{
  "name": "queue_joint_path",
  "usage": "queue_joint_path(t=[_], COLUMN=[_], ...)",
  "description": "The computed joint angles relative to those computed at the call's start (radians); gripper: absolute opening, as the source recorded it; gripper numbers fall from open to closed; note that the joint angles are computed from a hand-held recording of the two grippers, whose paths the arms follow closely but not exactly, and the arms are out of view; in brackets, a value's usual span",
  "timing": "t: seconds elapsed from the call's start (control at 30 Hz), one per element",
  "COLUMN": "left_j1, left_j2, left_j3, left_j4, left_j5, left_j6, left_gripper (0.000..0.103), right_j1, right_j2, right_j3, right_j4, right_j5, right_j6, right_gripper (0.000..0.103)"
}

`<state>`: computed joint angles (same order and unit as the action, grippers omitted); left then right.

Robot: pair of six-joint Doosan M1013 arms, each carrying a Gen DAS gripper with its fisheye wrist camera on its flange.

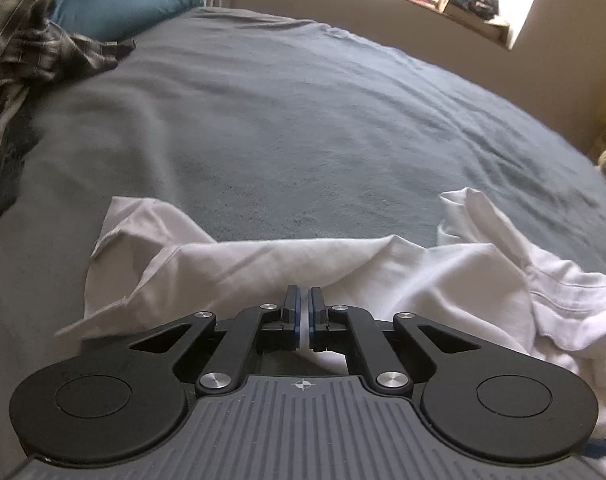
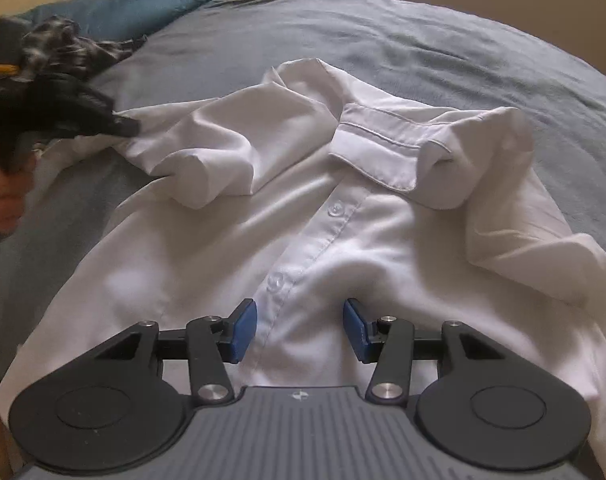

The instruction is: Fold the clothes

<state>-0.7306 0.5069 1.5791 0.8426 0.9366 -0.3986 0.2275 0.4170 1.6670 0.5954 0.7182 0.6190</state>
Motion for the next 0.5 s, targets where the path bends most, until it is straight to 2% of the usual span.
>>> queue_joint_path(t=[0.13, 0.2, 0.27, 0.37, 0.5], left_j1=[-0.039, -0.052, -0.064, -0.080, -0.099], left_j2=[-0.010, -0.014, -0.017, -0.021, -0.020], left_j3=[0.007, 0.006, 0.004, 0.007, 0.016], left_j4=[0.032, 0.019, 0.007, -0.014, -0.056], left_j5=[-0.026, -0.051, -0.087, -0.141, -0.219], left_j6=[0.019, 0.056, 0.110, 0.184, 0.242], left_gripper=[0.008, 0.018, 0.023, 0.029, 0.031], right_j1=[0.008, 0.013, 0.014, 0.010, -0.012], right_j2=[0.005, 0.015, 0.012, 0.010, 0.013], right_j3=[-0.002, -0.007, -0.004, -0.006, -0.019], right_j4=[-0.035, -0.044, -0.049, -0.044, -0.007], right_j5=[-0.012, -0.024, -0.034, -0.033, 0.007], right_j6=[0.010, 0.015, 0.025, 0.046, 0.106], right_gripper=[0.052, 0.051, 0.048, 0.035, 0.015])
